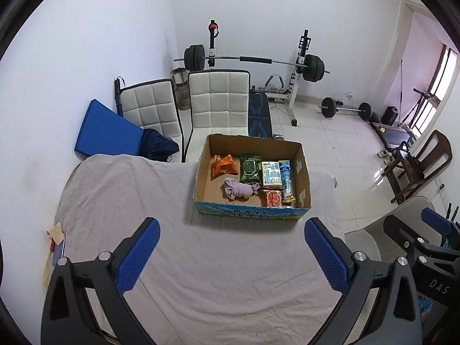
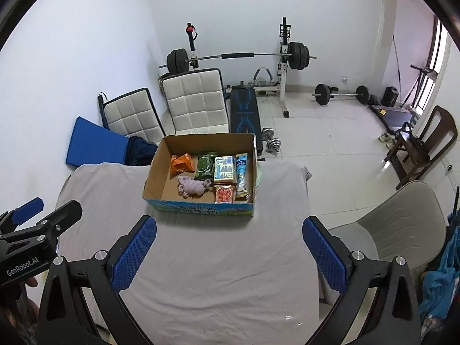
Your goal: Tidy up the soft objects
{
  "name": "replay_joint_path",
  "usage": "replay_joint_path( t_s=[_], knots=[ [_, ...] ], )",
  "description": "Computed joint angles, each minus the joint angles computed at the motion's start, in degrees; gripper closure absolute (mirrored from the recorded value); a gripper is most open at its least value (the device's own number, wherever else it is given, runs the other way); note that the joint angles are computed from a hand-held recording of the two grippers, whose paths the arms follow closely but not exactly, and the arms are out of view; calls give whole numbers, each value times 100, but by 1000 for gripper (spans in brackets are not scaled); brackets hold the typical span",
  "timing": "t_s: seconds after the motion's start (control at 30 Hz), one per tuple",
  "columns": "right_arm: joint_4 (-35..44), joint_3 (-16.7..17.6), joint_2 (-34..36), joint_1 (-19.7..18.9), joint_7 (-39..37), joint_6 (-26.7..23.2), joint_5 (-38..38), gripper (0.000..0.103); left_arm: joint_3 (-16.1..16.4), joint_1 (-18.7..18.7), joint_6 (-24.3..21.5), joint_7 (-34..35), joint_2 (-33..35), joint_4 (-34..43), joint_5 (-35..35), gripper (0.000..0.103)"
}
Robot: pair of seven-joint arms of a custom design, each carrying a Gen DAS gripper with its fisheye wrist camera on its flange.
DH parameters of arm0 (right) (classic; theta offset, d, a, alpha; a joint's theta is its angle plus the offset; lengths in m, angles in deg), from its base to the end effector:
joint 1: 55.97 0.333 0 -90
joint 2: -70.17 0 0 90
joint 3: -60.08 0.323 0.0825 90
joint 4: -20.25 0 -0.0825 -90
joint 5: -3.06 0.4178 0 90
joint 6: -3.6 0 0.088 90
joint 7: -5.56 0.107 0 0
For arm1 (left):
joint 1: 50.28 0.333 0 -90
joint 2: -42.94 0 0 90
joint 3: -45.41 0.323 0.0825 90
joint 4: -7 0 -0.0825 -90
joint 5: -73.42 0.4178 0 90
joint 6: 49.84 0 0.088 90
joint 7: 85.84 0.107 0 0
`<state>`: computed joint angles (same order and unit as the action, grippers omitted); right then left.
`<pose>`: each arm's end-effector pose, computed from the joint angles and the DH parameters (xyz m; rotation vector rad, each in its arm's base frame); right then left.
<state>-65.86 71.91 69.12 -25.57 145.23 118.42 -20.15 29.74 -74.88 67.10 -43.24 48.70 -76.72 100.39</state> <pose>0.4703 0.3968 0.7311 -1.7678 1.8687 -0.5316 0.5247 -0.3979 0.6857 -1.8751 1.8363 -0.6328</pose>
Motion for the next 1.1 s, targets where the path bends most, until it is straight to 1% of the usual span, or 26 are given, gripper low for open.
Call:
replay_joint_path(
  t_s=[0.4,0.87,1.1],
  knots=[
    [324,-48,248,79,-56,-119,-214,0,18,5,68,-70,-9,-3,110,0],
    [403,-69,276,155,-69,-183,-361,0,9,24,7,-106,-55,-11,155,0],
    [428,-76,266,156,-153,-210,-375,0,-7,47,8,-284,-165,-167,268,0]
  ],
)
